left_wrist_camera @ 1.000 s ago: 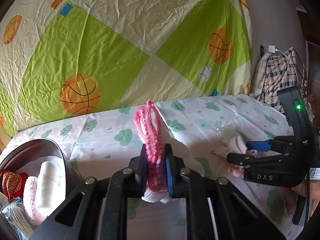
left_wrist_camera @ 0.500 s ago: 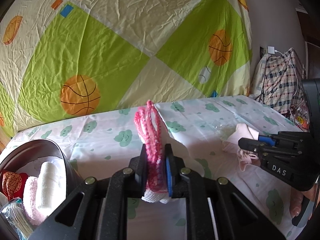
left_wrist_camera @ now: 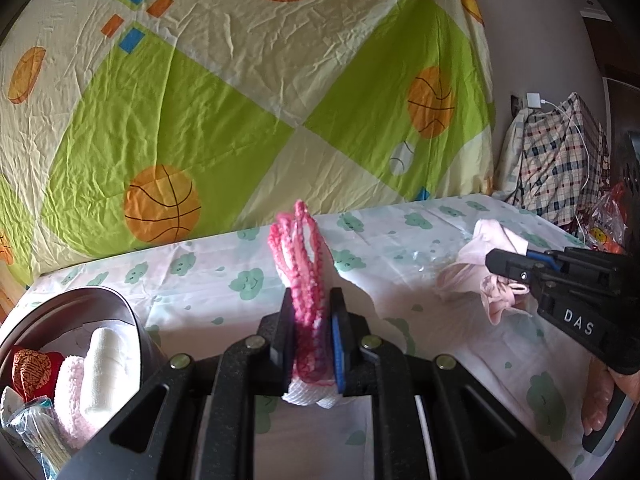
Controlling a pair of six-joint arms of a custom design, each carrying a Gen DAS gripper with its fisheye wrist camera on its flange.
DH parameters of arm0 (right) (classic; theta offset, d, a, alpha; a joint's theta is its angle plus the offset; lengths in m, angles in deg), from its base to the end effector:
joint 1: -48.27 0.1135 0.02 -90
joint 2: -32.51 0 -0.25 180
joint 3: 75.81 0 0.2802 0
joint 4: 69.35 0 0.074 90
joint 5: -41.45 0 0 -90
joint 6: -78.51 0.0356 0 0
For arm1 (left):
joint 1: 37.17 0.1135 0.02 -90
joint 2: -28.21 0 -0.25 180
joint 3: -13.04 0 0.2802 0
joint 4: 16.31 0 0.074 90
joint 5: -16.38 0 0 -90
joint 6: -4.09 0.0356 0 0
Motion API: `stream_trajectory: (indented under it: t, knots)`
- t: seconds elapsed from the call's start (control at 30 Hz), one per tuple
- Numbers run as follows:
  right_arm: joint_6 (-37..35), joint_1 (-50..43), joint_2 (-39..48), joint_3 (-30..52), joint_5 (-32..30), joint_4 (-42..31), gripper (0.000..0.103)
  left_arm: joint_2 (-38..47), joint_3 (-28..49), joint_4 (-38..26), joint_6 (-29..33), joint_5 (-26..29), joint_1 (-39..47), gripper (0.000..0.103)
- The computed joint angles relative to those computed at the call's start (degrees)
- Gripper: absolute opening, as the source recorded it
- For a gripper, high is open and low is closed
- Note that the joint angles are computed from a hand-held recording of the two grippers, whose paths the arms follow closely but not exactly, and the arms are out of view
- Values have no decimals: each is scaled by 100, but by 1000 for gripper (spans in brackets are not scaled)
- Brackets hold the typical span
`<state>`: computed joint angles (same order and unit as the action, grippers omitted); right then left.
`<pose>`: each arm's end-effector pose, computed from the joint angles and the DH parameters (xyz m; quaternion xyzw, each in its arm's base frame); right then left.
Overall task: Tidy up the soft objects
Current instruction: 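Lift the sock with the left gripper while the right lifts the pink cloth toward the tin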
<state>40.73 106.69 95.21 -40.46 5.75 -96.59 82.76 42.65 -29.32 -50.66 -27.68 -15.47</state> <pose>0.1341 0.1630 0.1297 0.0927 0.8539 -0.0248 0.5115 0.2017 0.0527 0.1383 0.2676 0.8014 -0.1157 0.5223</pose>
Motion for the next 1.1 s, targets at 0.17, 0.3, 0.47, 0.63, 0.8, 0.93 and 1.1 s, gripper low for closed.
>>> stream_trajectory:
  t: [0.17,0.3,0.47,0.63,0.8,0.93,1.1]
  knots:
    - [94,423,258,115,424,181,8,-368,-176,-143,105,173,154,13]
    - [86,702,345,119,730,390,8,-477,-193,-319,188,387,344,13]
    - [67,792,340,106,837,473,8,-363,-105,-510,299,722,621,13]
    - [115,902,391,135,979,481,8,-338,-72,-617,348,856,765,13]
    - [47,1031,423,139,1104,581,8,-375,-66,-772,475,1020,922,13]
    - [-7,1081,493,177,1131,650,8,-382,-54,-878,560,1118,1035,13]
    - [49,1185,560,220,1203,648,8,-306,13,-1076,751,1324,1265,13]
